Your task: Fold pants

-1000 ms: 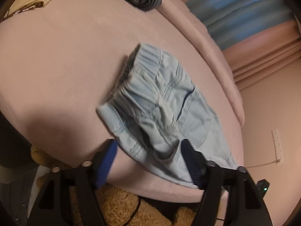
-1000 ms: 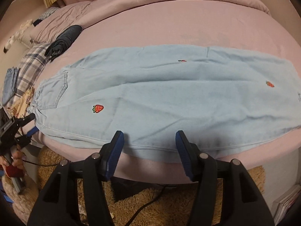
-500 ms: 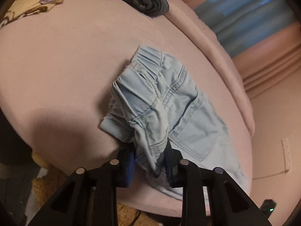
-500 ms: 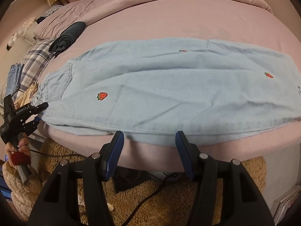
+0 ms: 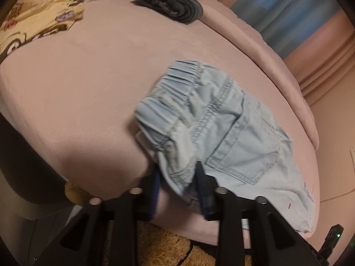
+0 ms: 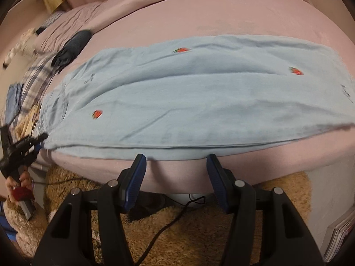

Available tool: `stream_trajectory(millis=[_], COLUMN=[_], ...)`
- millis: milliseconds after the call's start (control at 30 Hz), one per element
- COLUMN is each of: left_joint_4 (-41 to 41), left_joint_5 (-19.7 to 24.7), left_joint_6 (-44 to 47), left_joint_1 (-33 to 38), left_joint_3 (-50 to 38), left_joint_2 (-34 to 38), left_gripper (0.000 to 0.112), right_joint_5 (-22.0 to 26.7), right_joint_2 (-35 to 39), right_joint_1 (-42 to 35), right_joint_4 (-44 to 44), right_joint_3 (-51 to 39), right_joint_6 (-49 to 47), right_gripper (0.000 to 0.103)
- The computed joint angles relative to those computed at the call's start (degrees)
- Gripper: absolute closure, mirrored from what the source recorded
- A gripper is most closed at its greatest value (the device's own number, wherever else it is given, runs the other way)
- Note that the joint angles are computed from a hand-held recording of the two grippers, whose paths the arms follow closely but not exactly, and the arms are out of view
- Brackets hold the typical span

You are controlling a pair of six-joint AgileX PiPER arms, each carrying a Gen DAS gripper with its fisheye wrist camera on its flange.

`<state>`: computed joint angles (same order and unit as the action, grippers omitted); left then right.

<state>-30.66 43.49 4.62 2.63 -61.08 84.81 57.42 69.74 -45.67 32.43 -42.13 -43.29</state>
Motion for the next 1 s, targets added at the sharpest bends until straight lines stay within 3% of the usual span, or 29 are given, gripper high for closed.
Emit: stream_trajectory(millis=[100,233,433,500,567,600,667,867,1000], left_joint_4=[2.23,6.63,22.66,21.91,21.67,21.99,23.28,29.34,28.19], left_joint_5=[1.49,3.9,5.02,4.95,5.43,5.51,6.11,8.42,8.05], left_joint_6=[-0.98,-5.12,-16.35,-15.59,-15.79,-16.26,-17.18,-23.08,-21.68], left_joint_1=[0.11,-1.36,-9.46,-9.69,-9.92,-10.21,-10.9,-15.05,-16.75], left_joint_3=[-0.97,-3.01,-5.72,-5.73,-6.08,-6.2,-6.75,-11.13,-12.51], left_joint_2=[-0.61,-1.62,-3.59,-3.44,-3.02,-2.91,-2.7,-2.9,-2.96], left_gripper=[0.063,0.063,0.062,0.061,0.061,0.061,0.061,0.061,0.06], right_joint_5=[0.7,1.95,-8.72,-9.75,-12.04,-12.53,-10.81,-11.42,-12.12], right_joint_2=[1.14,5.09,13.46,16.93,20.2,21.42,23.23,18.2,19.18], right_joint_1=[-6.97,-18.78,-26.44,-27.17,-26.36,-26.15,-26.18,-24.0,-23.46], right_joint_4=[0.83,2.5,-2.24,-1.61,-3.31,-3.29,-2.02,-2.11,-4.92], right_joint_3=[-1.67,-6.55,-14.82,-17.46,-19.77,-20.71,-23.3,-25.57,-26.26], right_joint_6=[-1.78,-5.34,2.03,1.84,3.43,3.73,3.82,3.71,5.87], right_gripper=[0.047,0.046,0.045,0.048,0.065,0.08,0.087,0.09,0.09])
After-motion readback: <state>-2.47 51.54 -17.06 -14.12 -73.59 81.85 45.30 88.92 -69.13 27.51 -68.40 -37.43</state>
